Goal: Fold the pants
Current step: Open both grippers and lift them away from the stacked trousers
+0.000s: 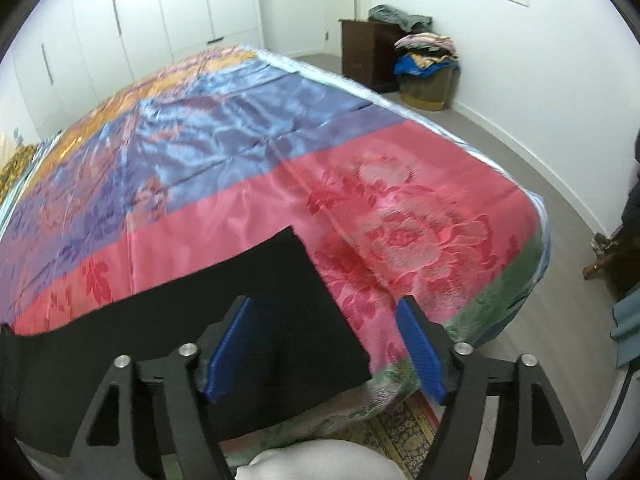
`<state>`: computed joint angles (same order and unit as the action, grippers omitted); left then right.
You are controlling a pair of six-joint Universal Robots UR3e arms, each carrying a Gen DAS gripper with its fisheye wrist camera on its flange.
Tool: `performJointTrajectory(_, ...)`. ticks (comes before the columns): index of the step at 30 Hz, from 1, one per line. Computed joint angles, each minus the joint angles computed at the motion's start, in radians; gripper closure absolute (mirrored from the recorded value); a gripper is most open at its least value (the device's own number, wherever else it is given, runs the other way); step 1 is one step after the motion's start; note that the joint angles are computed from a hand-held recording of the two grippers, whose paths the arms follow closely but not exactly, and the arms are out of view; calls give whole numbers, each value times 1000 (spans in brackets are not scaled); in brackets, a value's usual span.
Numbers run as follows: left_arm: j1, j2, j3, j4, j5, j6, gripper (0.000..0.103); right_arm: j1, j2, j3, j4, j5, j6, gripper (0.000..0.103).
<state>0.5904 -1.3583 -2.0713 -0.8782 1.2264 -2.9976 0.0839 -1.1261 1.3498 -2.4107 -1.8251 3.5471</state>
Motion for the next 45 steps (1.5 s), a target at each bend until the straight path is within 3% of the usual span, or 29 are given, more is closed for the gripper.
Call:
performJointTrajectory(7, 110, 144, -51, -58, -12, -2, 33, -42, -44, 72, -30, 32, 68, 26)
performJointTrajectory(15, 198, 289, -143, 113, 15, -70, 30, -55, -69, 113, -49, 34, 101, 26)
performJointTrajectory(39, 142, 295, -163, 205, 56, -66, 28, -58, -67, 111, -46, 36, 96, 25)
performJointTrajectory(45, 154, 312, -165, 193, 24, -38, 28, -174, -136, 232, -154, 240, 34, 25)
